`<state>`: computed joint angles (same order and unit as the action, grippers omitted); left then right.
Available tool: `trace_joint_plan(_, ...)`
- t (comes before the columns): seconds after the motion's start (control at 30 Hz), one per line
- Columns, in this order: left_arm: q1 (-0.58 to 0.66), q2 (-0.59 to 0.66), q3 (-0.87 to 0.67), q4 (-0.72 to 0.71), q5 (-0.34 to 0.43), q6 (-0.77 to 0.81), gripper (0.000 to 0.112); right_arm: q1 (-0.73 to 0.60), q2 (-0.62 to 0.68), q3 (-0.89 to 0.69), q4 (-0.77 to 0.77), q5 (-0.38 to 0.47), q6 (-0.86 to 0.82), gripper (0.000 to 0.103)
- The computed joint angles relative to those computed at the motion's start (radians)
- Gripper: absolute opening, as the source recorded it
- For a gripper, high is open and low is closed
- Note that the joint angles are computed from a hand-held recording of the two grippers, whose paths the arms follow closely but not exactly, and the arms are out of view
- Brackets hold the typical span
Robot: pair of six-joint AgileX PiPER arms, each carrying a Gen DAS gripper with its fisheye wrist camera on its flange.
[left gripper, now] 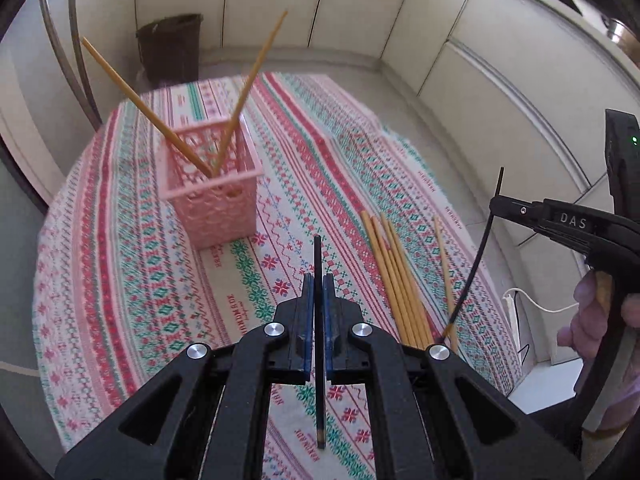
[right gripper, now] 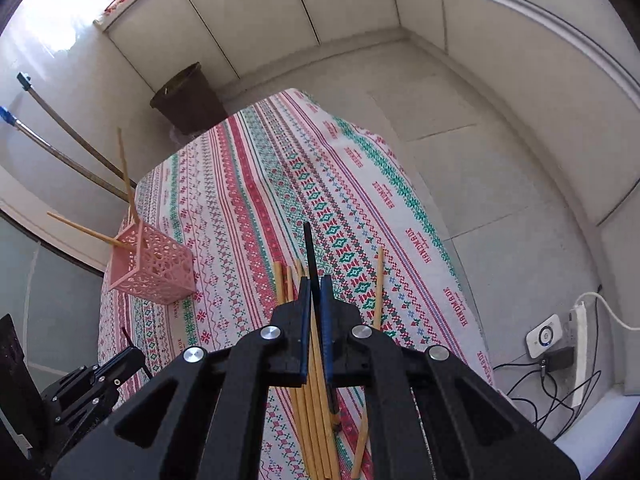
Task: Organize utensils
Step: 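Lift a dark chopstick with the left tool while the right tool lifts another, then insert both held chopsticks into the pink basket and open both tools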
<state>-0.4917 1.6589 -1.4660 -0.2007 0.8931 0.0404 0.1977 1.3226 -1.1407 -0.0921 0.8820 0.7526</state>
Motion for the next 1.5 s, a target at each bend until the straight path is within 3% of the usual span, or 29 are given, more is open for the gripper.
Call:
trace_joint_plan(0.2, 0.023, -0.141, 0.066, -0.007, -0.016, 0.019, 0.003, 0.126, -0.051, -0.089, -0.129, 0.089, 0.078, 0.005)
trace_joint_plan(0.33, 0.071, -0.179, 0.025, -0.043, -0.001, 0.035, 0.003, 0.179, -0.038, -0.183, -0.198, 0.119, 0.115, 0.004)
trace_joint_plan(0.47, 0.102, -0.148, -0.123, -0.061, 0.036, 0.018, 0.003, 0.187, -0.005, -0.3, -0.226, 0.127, 0.122, 0.004)
trace_joint_plan(0.7, 0.164, -0.063, -0.362, -0.084, 0.045, -0.048, 0.003, 0.117, 0.068, -0.52, -0.131, 0.082, 0.032, 0.003)
trace_joint_plan(0.87, 0.183, 0.015, -0.485, -0.024, 0.06, -0.149, 0.003, 0.086, 0.119, -0.581, -0.057, 0.037, -0.004, 0.003)
trace_joint_plan(0.97, 0.201, 0.029, -0.512, -0.043, 0.07, -0.155, 0.003, 0.08, 0.15, -0.614, -0.048, 0.073, -0.024, 0.003)
trace_joint_plan(1.07, 0.216, 0.017, -0.51, -0.056, 0.063, -0.146, 0.003, 0.03, 0.256, -0.683, 0.026, 0.17, -0.146, 0.01)
trace_joint_plan(1.1, 0.222, 0.012, -0.509, -0.067, 0.062, -0.142, 0.003, 0.002, 0.308, -0.686, 0.062, 0.19, -0.197, 0.022)
trace_joint_plan(1.13, 0.229, 0.001, -0.501, -0.079, 0.056, -0.137, 0.003, -0.025, 0.357, -0.676, 0.104, 0.203, -0.239, 0.041)
trace_joint_plan(1.3, 0.241, -0.06, -0.461, -0.106, 0.038, -0.116, 0.003, -0.061, 0.657, -0.7, 0.142, 0.263, -0.319, 0.04)
trace_joint_plan(1.43, 0.24, -0.088, -0.434, -0.116, 0.034, -0.087, 0.003, -0.043, 0.744, -0.715, 0.133, 0.199, -0.297, 0.04)
trace_joint_plan(1.5, 0.235, -0.097, -0.418, -0.109, 0.031, -0.079, 0.003, -0.027, 0.805, -0.791, 0.127, 0.228, -0.304, 0.04)
